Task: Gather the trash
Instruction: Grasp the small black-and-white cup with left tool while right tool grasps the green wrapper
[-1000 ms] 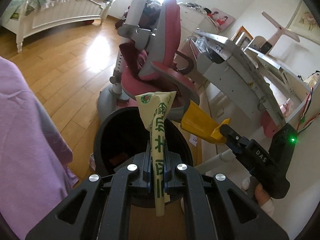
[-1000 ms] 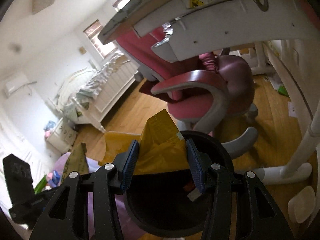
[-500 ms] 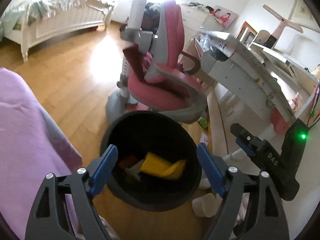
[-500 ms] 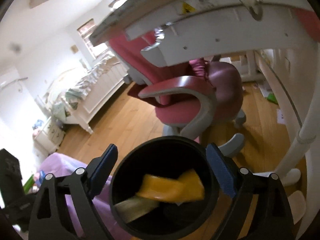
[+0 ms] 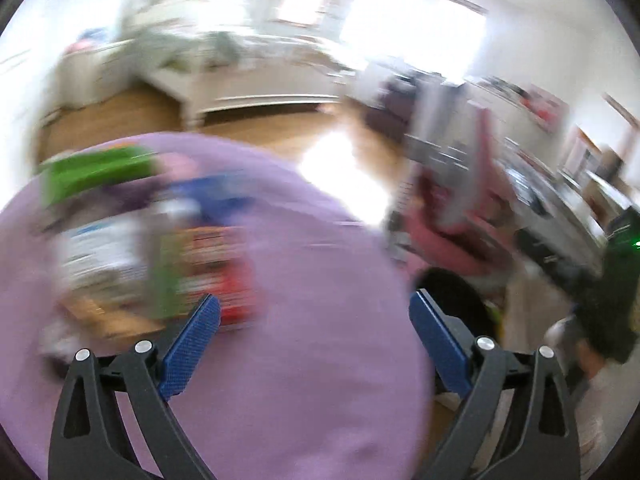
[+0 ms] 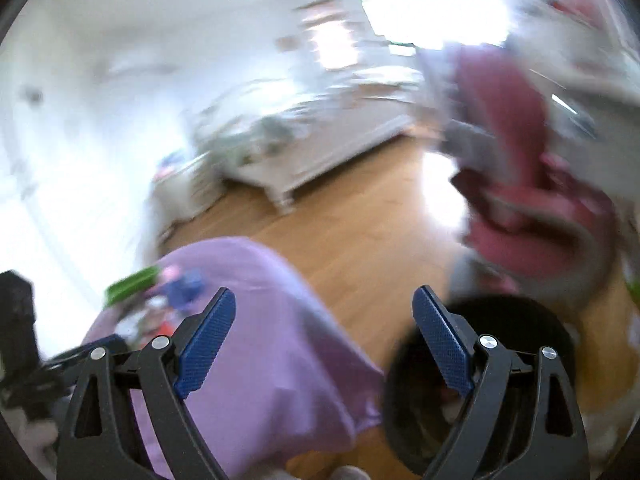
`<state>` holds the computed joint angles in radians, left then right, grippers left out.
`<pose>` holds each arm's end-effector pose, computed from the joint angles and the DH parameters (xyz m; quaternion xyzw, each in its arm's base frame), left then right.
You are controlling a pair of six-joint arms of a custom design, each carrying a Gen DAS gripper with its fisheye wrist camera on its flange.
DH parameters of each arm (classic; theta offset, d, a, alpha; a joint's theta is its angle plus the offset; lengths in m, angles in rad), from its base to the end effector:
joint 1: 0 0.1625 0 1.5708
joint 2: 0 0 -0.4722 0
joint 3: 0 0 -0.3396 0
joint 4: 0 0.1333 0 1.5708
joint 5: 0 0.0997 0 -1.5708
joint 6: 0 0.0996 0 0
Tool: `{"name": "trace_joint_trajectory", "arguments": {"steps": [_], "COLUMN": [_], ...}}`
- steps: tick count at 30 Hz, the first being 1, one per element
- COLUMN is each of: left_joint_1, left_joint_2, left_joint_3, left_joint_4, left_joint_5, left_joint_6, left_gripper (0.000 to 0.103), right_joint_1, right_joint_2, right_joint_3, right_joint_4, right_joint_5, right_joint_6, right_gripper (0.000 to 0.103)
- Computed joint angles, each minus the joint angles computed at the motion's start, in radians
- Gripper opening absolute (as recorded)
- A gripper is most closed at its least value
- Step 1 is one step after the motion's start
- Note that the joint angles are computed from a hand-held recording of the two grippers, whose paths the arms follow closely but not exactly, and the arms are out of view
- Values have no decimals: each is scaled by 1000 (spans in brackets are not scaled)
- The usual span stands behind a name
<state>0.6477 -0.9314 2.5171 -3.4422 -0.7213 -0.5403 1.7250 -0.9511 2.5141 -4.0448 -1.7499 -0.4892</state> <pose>-0.1862 -0.4018 0.1668 0.1140 0.8966 -0.3690 0.2168 0.1780 -0.3928 0.2260 0.2455 -0.8610 0.4186 0.1522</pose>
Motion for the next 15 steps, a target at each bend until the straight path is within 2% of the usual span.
{"name": "trace_joint_trajectory", "arguments": {"steps": [3, 4, 7, 9, 11, 12, 15], "left_joint_1": [20, 29, 63, 92, 108, 119, 166], "left_joint_2": [-123, -159, -247, -266, -262, -249, -235], "left_joint_3": [87, 106, 128, 126, 128, 116, 97], "left_joint_4": [123, 168, 327, 359, 355, 362, 331], "left_joint_5": [108, 134, 182, 182, 174, 171, 145], "left_joint_6": [-139, -177, -245, -228, -195, -178, -111], "left_gripper": [94, 94, 93, 93, 89, 86, 76], "right_joint_1": [152, 184, 290, 338, 363, 374, 406], "right_joint_2": [75, 96, 212, 301, 371, 409, 551], "right_joint_3": [-151, -193, -355, -483, -597, -650, -837], "right_joint_4": [222, 280, 433, 555, 674, 720, 809], "right_joint_5": [-8, -12, -56, -73, -100, -124, -217], "right_joint_6": [-114, -142, -257, -332, -365, -384, -522], "right_gripper": [89, 89, 89, 89, 89, 89, 89]}}
